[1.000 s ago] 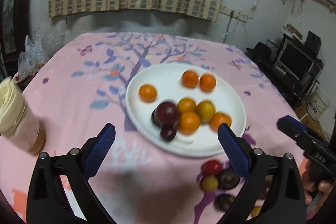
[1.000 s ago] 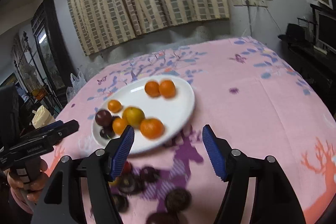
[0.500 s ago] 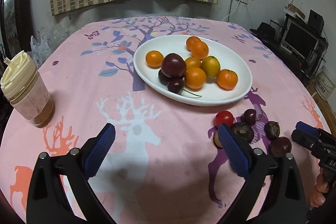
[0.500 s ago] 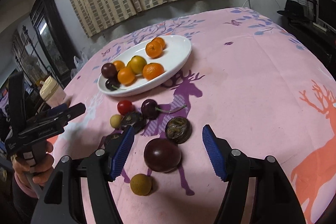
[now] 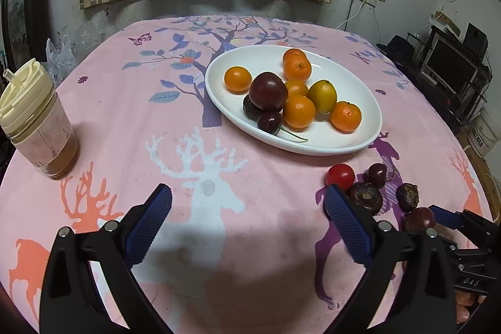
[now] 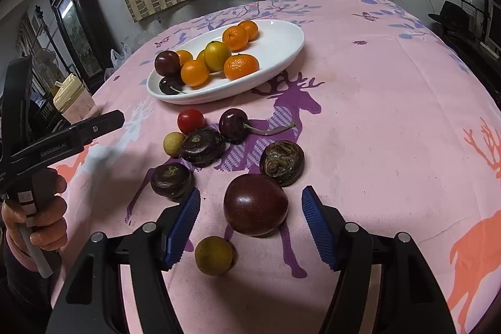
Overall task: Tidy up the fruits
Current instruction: 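Grasp a dark plum with the right tool while the left tool grasps a mangosteen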
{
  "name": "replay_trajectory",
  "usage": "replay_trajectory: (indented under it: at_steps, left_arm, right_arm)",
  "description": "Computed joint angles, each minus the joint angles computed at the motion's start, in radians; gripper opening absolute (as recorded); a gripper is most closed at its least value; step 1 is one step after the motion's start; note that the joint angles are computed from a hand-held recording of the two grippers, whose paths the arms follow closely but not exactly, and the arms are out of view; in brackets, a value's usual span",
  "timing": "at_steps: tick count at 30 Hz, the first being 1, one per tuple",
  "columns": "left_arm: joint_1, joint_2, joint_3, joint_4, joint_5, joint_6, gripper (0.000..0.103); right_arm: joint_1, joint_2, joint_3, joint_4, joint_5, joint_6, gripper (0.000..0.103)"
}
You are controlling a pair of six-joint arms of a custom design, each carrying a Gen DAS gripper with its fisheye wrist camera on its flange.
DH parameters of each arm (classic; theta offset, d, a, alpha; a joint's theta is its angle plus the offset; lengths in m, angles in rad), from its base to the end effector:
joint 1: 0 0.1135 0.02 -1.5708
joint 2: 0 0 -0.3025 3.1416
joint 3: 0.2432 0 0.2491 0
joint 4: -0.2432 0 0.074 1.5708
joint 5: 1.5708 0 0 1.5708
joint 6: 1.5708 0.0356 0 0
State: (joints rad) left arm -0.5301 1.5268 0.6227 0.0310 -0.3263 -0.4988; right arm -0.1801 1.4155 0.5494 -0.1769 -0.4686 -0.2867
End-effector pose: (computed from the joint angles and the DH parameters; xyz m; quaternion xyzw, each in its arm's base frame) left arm 0.2409 -0.1280 0.1803 -0.0410 0.9280 -0.0331 0.3687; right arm 0.2280 -0.0252 0.1757 -0.1105 0.9344 0.1594 0.2987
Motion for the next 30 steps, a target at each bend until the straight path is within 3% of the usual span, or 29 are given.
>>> replay_trajectory:
  at_steps: [7,11,18,25,30]
  left_arm:
    - [0.002,0.001,0.003,-0.005,0.005,0.006,0.096]
    - [0.003,0.001,0.004,-0.009,0.007,0.007,0.096]
    - [-0.017,0.025,0.008,-0.007,0.014,0.024,0.096]
    - [-0.16,0.027,-0.017,0.079,0.083,0.171,0.096]
    - [-0.245,0.094,0.006,0.088,0.063,0.217,0.069]
  right_arm:
    - [0.005,0.035,0.018,-0.018,0.009,-0.001,0.056]
    - [-0.015,0.059,0.032,-0.032,-0.017,0.003,0.041]
    - [-0.043,0.068,0.036,-0.034,-0.06,0.011,0.04]
    - [-0.105,0.077,0.048,-0.025,-0.116,0.058,0.04]
    - [-0.114,0.076,0.048,-0.023,-0.12,0.064,0.04]
